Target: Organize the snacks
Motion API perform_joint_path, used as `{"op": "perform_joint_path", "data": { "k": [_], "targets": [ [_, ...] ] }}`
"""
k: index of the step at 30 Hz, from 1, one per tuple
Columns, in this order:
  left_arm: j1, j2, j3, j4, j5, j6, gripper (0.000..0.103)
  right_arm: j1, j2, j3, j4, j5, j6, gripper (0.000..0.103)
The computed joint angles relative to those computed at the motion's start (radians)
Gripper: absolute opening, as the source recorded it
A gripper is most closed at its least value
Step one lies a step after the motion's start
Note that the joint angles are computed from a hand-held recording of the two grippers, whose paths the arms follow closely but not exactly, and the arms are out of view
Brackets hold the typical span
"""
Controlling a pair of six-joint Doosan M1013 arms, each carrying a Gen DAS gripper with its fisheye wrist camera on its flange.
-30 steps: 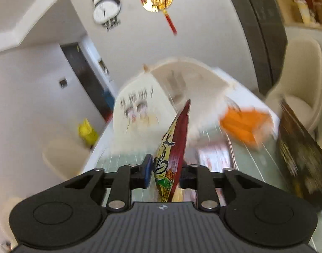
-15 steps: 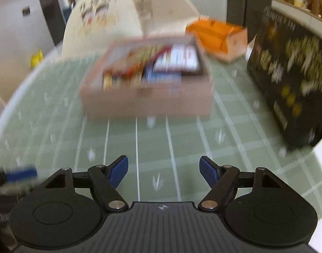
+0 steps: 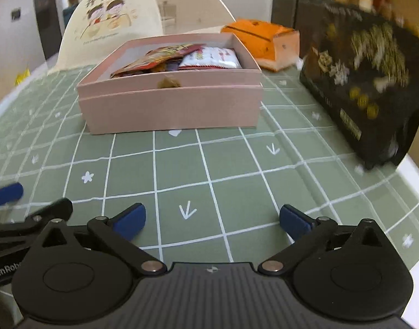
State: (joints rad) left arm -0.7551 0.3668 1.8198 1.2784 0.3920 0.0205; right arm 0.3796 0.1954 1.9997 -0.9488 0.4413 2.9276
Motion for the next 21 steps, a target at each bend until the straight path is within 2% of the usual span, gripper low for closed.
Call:
{"op": "perform_joint_path", "data": {
  "k": [2,4,8,11,21],
  "targets": [
    [0.002,0.001,0.000,0.006,-0.006,-0.001,0.088,-0.006,-0.001,0.003,0.002,-0.012,-0.025,0.103],
    [0.001,0.002,0.001,0.016,-0.003,-0.009,0.089,-0.011,-0.003,0.015,-0.055,-0.040,0.012,0.103],
    [0.004,0.004,-0.002,0.017,-0.009,-0.011,0.089,0.003,0.001,0.048,-0.331,-0.051,0.286,0.103],
    [0.004,0.006,-0.004,0.020,-0.006,-0.014,0.089,0.013,0.003,0.061,-0.436,-0.043,0.394,0.103],
    [0.005,0.006,-0.004,0.027,-0.008,-0.021,0.089,0.012,0.003,0.061,-0.440,-0.045,0.398,0.103]
  ]
}}
